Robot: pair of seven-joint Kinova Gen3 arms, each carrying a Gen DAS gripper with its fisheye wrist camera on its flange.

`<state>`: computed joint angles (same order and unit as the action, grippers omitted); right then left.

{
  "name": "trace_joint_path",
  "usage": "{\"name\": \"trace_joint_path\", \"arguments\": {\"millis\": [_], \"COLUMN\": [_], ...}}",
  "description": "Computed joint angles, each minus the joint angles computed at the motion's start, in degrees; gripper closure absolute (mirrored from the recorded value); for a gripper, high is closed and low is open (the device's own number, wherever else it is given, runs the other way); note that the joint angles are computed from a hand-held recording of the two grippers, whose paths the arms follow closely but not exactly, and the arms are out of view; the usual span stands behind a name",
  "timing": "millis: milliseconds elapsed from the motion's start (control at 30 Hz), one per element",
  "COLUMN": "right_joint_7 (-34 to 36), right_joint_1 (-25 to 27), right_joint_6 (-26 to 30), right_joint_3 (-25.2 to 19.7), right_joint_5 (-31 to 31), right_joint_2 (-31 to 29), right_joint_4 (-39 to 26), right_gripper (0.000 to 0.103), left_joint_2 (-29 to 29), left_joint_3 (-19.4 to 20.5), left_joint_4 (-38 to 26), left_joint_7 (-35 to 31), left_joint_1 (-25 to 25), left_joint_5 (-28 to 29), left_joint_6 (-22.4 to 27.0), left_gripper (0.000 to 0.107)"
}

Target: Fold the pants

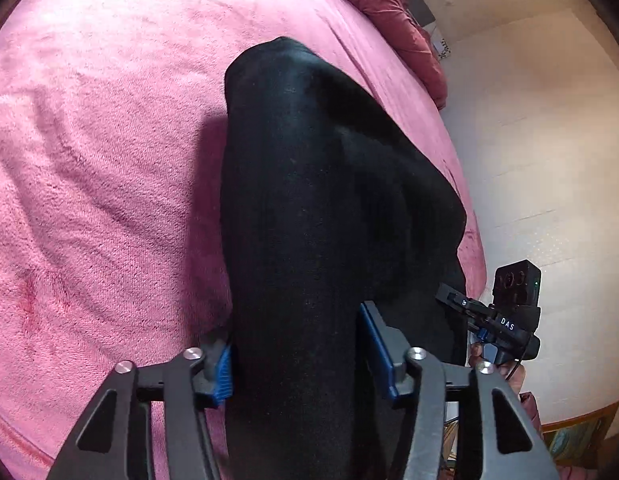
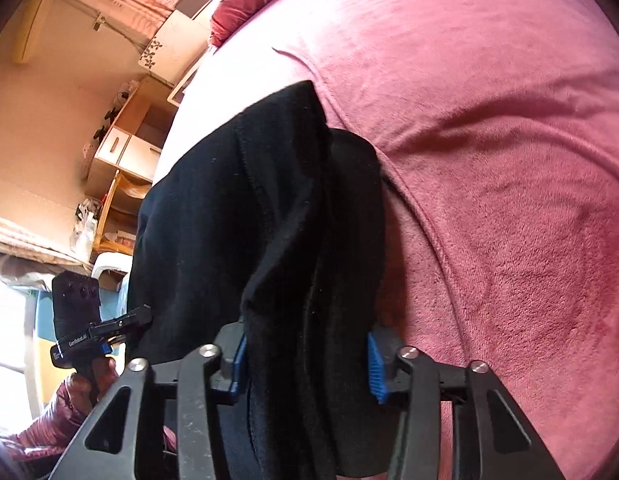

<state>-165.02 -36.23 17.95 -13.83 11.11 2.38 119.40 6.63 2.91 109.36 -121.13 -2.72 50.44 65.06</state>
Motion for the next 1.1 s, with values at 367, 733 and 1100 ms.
{"name": "trace_joint_path", "arguments": {"millis": [367, 733, 1100], "right_joint_7": [11.08, 28.03, 28.77], "right_joint_1": [-0.19, 1.52, 0.43], "right_joint_6": [5.72, 10.79, 13.73], "right_joint_3": [0.52, 2.31, 5.55], "right_joint_5": [0.60, -11.66, -17.02], "right_joint_2": [5.89, 24.07, 31.45], "right_joint_4": [-16.44, -40.43, -45.67], "right_gripper": [0.064, 0.064, 0.055], "left_joint_2": [-3.96, 4.67, 8.05], "left_joint_3": [-3.62, -2.30, 0.51], "left_joint_4": [-4.46, -20.04, -15.65], "left_joint_7": [-7.11, 1.72, 7.08], "left_joint_1": [-3.74, -6.01, -7.48], "left_joint_5": [3.93, -7.01, -12.64], "left_joint_6": [3.80, -0.12, -7.99], "left_gripper": [0.070, 0.069, 0.049]}}
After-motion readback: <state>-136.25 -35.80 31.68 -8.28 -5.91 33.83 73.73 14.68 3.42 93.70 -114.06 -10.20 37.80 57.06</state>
